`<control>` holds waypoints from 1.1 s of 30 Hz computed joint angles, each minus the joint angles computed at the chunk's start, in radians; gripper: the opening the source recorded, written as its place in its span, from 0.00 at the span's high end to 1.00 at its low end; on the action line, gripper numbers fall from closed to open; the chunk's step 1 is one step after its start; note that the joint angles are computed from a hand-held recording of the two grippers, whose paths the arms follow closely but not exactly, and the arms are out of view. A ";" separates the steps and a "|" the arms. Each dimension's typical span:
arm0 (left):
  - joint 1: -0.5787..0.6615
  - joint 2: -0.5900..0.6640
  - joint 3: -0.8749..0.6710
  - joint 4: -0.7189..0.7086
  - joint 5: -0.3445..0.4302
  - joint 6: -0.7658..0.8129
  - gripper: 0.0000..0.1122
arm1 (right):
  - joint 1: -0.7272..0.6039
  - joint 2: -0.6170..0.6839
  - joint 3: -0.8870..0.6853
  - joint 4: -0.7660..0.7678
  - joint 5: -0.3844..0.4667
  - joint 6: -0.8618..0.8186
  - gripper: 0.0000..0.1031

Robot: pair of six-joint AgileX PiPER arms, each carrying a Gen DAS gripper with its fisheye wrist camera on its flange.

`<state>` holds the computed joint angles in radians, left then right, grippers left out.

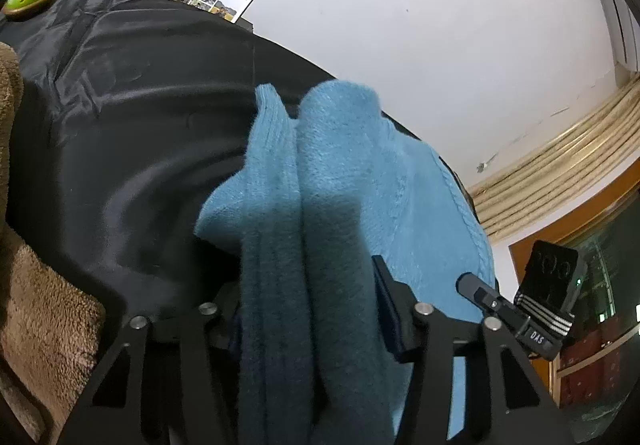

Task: Fold clothes

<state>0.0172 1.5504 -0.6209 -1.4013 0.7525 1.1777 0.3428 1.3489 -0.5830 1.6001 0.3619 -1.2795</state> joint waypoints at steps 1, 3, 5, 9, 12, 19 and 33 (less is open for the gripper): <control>-0.010 -0.009 0.002 0.000 -0.008 -0.006 0.53 | 0.001 -0.016 0.004 -0.019 -0.007 0.015 0.55; -0.043 -0.027 0.001 0.002 -0.027 -0.024 0.55 | -0.005 -0.059 0.012 -0.098 -0.020 0.080 0.55; -0.088 -0.040 -0.003 -0.001 -0.047 -0.046 0.57 | -0.018 -0.110 0.022 -0.207 -0.029 0.169 0.55; -0.211 -0.051 -0.033 0.002 -0.105 -0.122 0.59 | -0.106 -0.223 0.040 -0.430 0.014 0.336 0.56; -0.366 -0.033 -0.104 0.048 -0.198 -0.245 0.60 | -0.229 -0.299 0.052 -0.519 0.098 0.369 0.56; -0.690 0.177 -0.437 0.316 -0.328 -0.667 0.60 | -0.868 -0.393 0.053 -0.512 0.532 0.104 0.56; -0.975 0.843 -1.602 0.931 -0.041 -1.394 0.61 | -1.578 -0.020 -0.257 -0.512 0.781 -0.252 0.56</control>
